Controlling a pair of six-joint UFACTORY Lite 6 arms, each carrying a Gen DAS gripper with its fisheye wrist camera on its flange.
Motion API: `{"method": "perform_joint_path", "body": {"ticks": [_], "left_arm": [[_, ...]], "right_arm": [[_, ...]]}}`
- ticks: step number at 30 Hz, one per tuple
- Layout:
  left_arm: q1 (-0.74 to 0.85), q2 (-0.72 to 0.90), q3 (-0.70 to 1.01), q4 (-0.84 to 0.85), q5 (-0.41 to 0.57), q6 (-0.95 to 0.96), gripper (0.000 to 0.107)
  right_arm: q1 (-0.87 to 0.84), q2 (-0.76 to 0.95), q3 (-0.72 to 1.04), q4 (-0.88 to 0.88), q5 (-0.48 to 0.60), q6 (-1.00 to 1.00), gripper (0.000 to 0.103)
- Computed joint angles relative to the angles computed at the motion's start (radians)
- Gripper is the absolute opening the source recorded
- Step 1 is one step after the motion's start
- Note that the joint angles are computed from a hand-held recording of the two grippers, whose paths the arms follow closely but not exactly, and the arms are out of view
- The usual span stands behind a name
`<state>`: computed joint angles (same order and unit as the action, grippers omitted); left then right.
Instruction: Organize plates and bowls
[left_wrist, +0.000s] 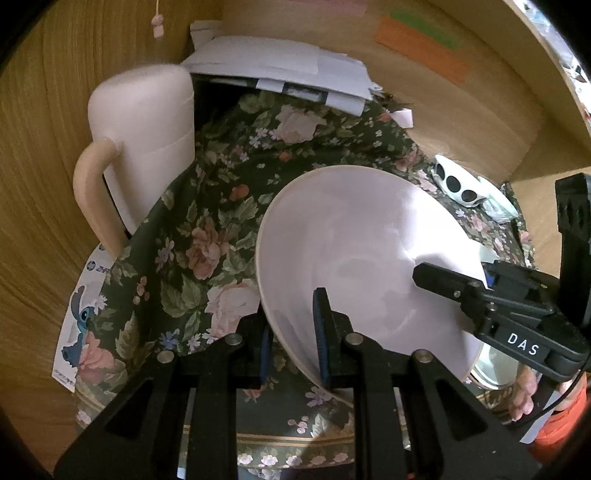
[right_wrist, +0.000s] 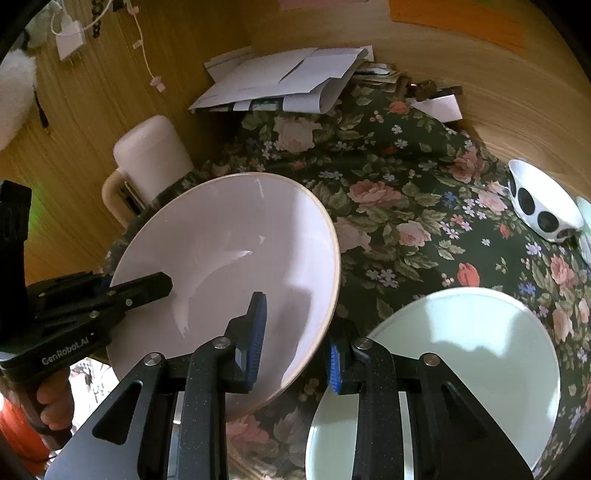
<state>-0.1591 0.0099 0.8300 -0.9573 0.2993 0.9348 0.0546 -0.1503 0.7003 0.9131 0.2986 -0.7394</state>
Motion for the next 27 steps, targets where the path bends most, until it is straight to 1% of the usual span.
{"method": "perform_joint_path", "body": {"ticks": [2, 7, 9, 11, 14, 17, 18, 20, 22, 24, 27], "left_arm": [[0.001, 0.026, 0.013, 0.007, -0.005, -0.014, 0.019], [0.000, 0.071, 0.040, 0.071, -0.014, -0.067, 0.019], [-0.002, 0.086, 0.048, 0.087, -0.013, -0.080, 0.019], [-0.004, 0.091, 0.049, 0.088, -0.015, -0.076, 0.019], [-0.011, 0.090, 0.058, 0.134, -0.009, -0.116, 0.021], [-0.027, 0.064, 0.050, 0.220, -0.034, -0.196, 0.030], [-0.033, 0.045, 0.042, 0.259, -0.044, -0.232, 0.036], [-0.038, 0.012, 0.028, 0.291, -0.053, -0.263, 0.037], [-0.048, -0.010, 0.031, 0.400, -0.055, -0.374, 0.039], [-0.052, -0.031, 0.039, 0.469, -0.046, -0.447, 0.041], [-0.065, -0.062, 0.058, 0.560, -0.032, -0.554, 0.045]], "right_arm": [[-0.001, 0.035, 0.023, 0.006, 0.002, -0.006, 0.026], [-0.016, 0.107, 0.055, 0.114, 0.028, -0.099, 0.026], [-0.015, 0.130, 0.060, 0.128, 0.034, -0.110, 0.026], [-0.018, 0.145, 0.060, 0.147, 0.041, -0.132, 0.026], [-0.034, 0.137, 0.048, 0.173, 0.060, -0.179, 0.029], [-0.036, 0.090, 0.024, 0.147, 0.031, -0.169, 0.029], [-0.039, 0.072, 0.017, 0.131, 0.024, -0.159, 0.031], [-0.052, 0.042, 0.003, 0.132, 0.025, -0.166, 0.034], [-0.070, 0.009, -0.013, 0.143, 0.032, -0.182, 0.038], [-0.093, -0.023, -0.024, 0.145, 0.046, -0.186, 0.041], [-0.135, -0.078, -0.044, 0.154, 0.077, -0.202, 0.042]]}}
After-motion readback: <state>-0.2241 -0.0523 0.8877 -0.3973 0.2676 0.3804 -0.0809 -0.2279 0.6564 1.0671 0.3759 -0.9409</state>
